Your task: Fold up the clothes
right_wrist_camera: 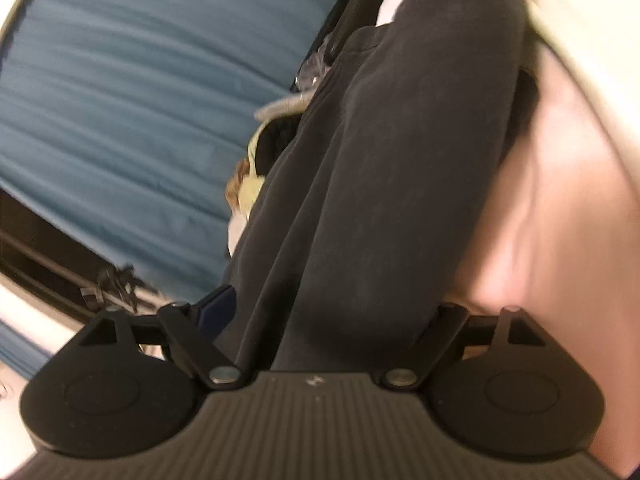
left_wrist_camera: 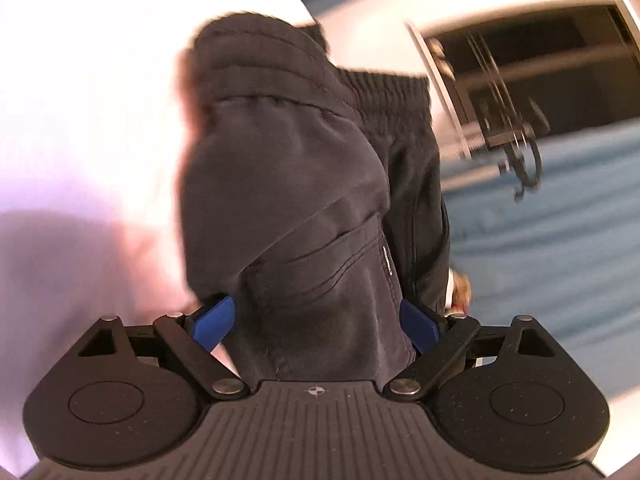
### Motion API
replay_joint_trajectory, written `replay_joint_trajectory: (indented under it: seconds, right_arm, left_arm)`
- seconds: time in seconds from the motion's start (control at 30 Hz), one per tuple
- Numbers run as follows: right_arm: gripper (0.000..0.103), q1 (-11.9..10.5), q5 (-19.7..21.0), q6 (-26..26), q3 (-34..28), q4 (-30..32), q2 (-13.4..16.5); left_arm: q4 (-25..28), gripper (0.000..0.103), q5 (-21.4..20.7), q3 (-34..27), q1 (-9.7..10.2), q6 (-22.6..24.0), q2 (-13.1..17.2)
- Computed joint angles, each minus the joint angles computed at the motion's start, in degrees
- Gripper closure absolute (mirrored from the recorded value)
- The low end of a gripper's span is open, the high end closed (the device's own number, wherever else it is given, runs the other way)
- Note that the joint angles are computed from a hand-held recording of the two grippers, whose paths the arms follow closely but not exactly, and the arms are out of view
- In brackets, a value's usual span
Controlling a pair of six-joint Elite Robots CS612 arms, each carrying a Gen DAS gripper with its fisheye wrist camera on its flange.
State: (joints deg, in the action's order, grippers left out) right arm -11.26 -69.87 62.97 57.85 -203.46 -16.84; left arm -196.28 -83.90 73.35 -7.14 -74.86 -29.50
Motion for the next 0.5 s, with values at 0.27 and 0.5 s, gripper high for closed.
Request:
replay_joint_trajectory:
  seconds: [0.27, 0.5]
  right_arm:
    - [0.087, 0.3, -4.0, -3.5, -4.5, 4.0, 1.6]
    - [0.093, 0.6, -5.8, -6.4, -1.8, -0.3, -1.2]
  left_arm:
    - [3.0, 0.002, 2.1, -1.8, -0.63, 7.9, 0.7]
    - [-1.4, 0.000, -6.3, -4.7, 2.14, 2.8, 3.4]
